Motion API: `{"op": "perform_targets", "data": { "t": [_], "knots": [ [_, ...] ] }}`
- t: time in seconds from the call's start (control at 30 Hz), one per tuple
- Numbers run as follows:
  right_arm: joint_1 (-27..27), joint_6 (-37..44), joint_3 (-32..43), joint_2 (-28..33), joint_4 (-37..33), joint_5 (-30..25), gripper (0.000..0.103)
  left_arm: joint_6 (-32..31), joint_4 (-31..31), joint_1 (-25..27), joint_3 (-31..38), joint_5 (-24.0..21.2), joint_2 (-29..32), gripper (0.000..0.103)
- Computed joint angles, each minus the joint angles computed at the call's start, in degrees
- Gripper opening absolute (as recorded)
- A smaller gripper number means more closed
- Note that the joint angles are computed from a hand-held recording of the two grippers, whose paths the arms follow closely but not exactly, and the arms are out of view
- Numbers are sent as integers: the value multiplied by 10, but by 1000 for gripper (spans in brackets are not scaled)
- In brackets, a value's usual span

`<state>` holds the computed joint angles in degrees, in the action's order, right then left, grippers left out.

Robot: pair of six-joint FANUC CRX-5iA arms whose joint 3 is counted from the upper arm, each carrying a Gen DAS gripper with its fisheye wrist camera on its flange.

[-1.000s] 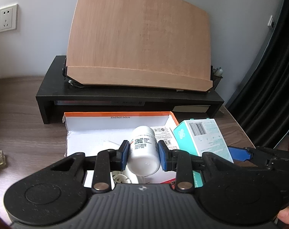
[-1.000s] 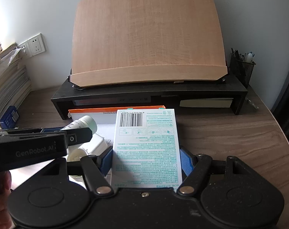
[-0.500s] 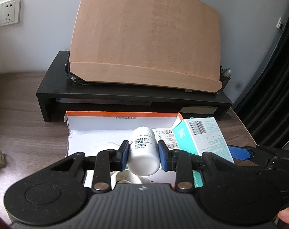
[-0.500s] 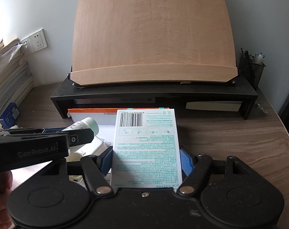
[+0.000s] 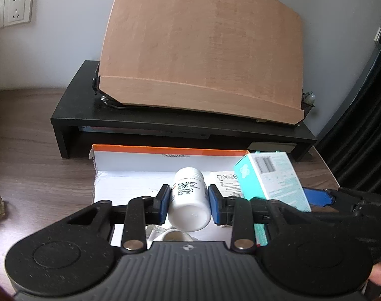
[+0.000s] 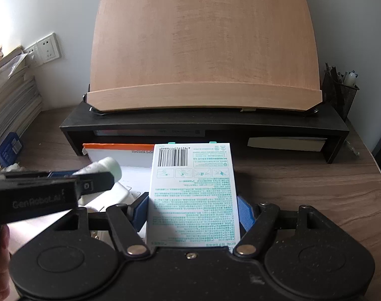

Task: Organize rigid objects
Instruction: 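Carry the bandage box and pill bottle over the white box with both grippers, then open both grippers to drop the bandage box and pill bottle into the white box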

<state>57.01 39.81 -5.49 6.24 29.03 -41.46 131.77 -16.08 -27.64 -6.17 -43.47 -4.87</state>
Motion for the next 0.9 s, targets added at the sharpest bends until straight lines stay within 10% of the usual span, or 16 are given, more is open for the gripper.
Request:
{"op": "perform_targets", "data": {
  "t": [0.9],
  "knots": [
    [-20,-21,1,1,7,32,87,-47,40,8,-8,13,8,33]
  ]
}}
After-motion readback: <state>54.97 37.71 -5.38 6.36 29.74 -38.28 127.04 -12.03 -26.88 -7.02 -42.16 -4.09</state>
